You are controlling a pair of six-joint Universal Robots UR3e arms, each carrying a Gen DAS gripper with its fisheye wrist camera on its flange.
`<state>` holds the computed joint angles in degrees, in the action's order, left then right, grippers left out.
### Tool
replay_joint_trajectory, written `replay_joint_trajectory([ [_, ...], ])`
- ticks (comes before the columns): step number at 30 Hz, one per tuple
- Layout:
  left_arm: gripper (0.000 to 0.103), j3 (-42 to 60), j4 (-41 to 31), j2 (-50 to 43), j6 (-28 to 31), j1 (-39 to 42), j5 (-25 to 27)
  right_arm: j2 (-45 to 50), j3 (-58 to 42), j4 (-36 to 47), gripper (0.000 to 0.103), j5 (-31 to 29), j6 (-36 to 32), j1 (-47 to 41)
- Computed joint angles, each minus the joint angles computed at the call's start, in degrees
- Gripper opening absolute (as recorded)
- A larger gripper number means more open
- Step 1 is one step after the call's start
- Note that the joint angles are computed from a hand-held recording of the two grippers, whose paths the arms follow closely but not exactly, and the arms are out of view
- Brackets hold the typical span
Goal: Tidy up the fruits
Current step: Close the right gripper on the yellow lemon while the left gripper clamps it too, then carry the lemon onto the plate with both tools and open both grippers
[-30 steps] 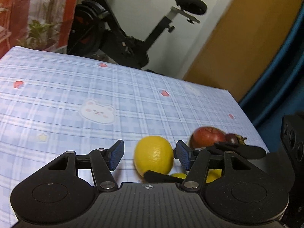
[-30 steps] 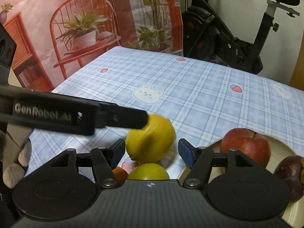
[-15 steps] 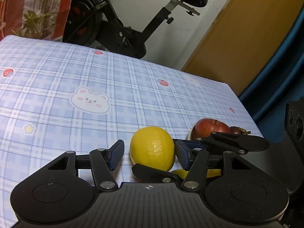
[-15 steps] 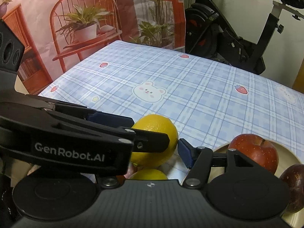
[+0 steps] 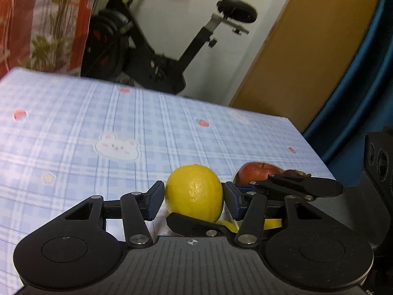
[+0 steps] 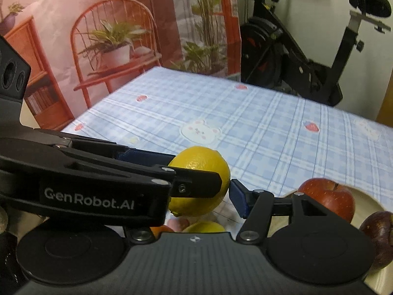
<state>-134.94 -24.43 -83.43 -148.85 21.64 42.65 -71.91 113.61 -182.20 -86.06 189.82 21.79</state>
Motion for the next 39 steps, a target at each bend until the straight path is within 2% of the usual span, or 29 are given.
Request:
replay_joint_trajectory([
  [3,0.053,-1.93,0.28,4.41,-0.16,-0.11,0.26,-1.98,2.12,-1.48,0.061,0.21,-0.06,0.12],
  [9,0.053,-2.14,-3.71,9.41,-0.08,-1.33,0.55,-6.68,7.42,-3.97,0.06,0.84,0.62,-0.71],
  [14,0.053,-2.7,-2.63,11.69,-1.96,-3.9,2.04,-12.02,12.94,-5.64,0.056,1.81,1.23,-2.25],
  [20,0.051,-3.59,-1.46,13.85,-2.84,-6.41,3.87,-15.63,17.05,-6.63,0.056,3.22,1.97,-4.09],
  [32,0.051,-5.06,-6.4,18.02,-0.41,-4.0,1.85,-16.1,19.37,-10.05,0.055,2.88,3.43,-3.55],
  [39,0.051,-6.92,-11.61,22.44,3.0,-1.4,-1.28,-15.67,21.57,-14.02,0.055,0.27,3.7,-1.52],
])
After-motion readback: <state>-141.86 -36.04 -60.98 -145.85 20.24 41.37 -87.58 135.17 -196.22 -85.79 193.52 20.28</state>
